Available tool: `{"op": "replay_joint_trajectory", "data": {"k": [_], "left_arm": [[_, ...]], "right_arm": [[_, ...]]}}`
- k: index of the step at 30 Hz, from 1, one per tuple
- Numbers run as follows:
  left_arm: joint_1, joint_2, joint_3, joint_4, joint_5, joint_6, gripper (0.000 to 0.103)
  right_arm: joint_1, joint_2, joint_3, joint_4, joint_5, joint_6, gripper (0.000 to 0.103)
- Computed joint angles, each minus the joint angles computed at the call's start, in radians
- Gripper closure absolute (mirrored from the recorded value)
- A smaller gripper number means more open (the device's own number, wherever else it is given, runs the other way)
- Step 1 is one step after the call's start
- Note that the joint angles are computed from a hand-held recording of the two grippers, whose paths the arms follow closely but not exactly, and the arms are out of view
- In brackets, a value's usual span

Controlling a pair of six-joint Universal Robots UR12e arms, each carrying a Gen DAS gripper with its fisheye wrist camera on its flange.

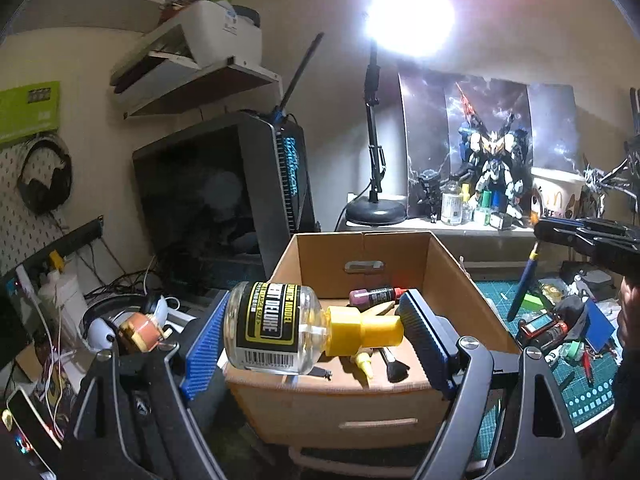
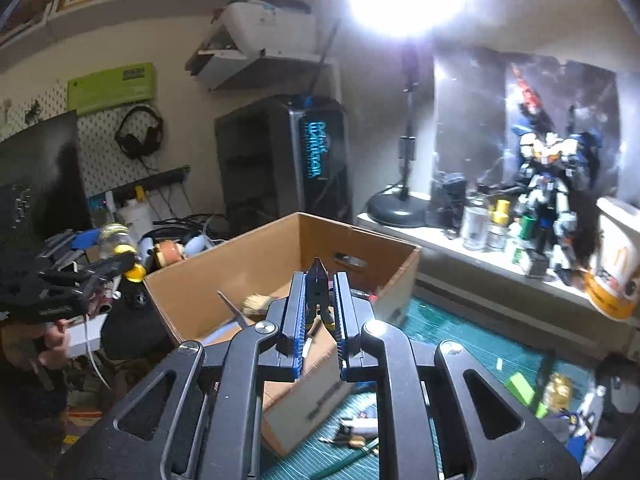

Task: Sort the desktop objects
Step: 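Carry the glue bottle and pliers up from the mat over the cardboard box, then lower the glue bottle and pliers into the box and open both tools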

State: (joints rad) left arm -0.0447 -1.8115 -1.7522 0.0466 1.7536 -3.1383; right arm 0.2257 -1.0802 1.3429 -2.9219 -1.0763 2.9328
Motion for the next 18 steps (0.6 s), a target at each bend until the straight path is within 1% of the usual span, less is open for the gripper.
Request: {"op": "replay_joint_trajectory", "data": {"k": [3,7,8,9,12,15,18], "left_arm": [[0.002,-0.030,0.050,-0.051,-0.001,0.008,0.020],[0.006,-0.069,0.116,-0.136,0.001,0.017,0.020],[0.009,-0.079,0.133,-0.163,-0.005,0.012,0.020],[0.012,-0.089,0.151,-0.194,-0.010,0.009,0.020],[0.018,-0.130,0.221,-0.327,-0.009,0.008,0.020],[0.021,-0.173,0.296,-0.462,0.004,0.009,0.020],[0.022,-0.209,0.374,-0.607,0.017,0.015,0.020]], "right_arm": [[0.004,0.031,-0.057,0.057,0.036,-0.002,0.091],[0.012,0.076,-0.138,0.136,0.058,-0.016,0.091],[0.014,0.095,-0.174,0.189,0.074,-0.031,0.091],[0.015,0.110,-0.198,0.220,0.084,-0.034,0.091],[0.026,0.169,-0.299,0.361,0.077,-0.068,0.091],[0.040,0.225,-0.387,0.471,0.015,-0.100,0.091],[0.047,0.271,-0.460,0.559,-0.015,-0.119,0.091]]}}
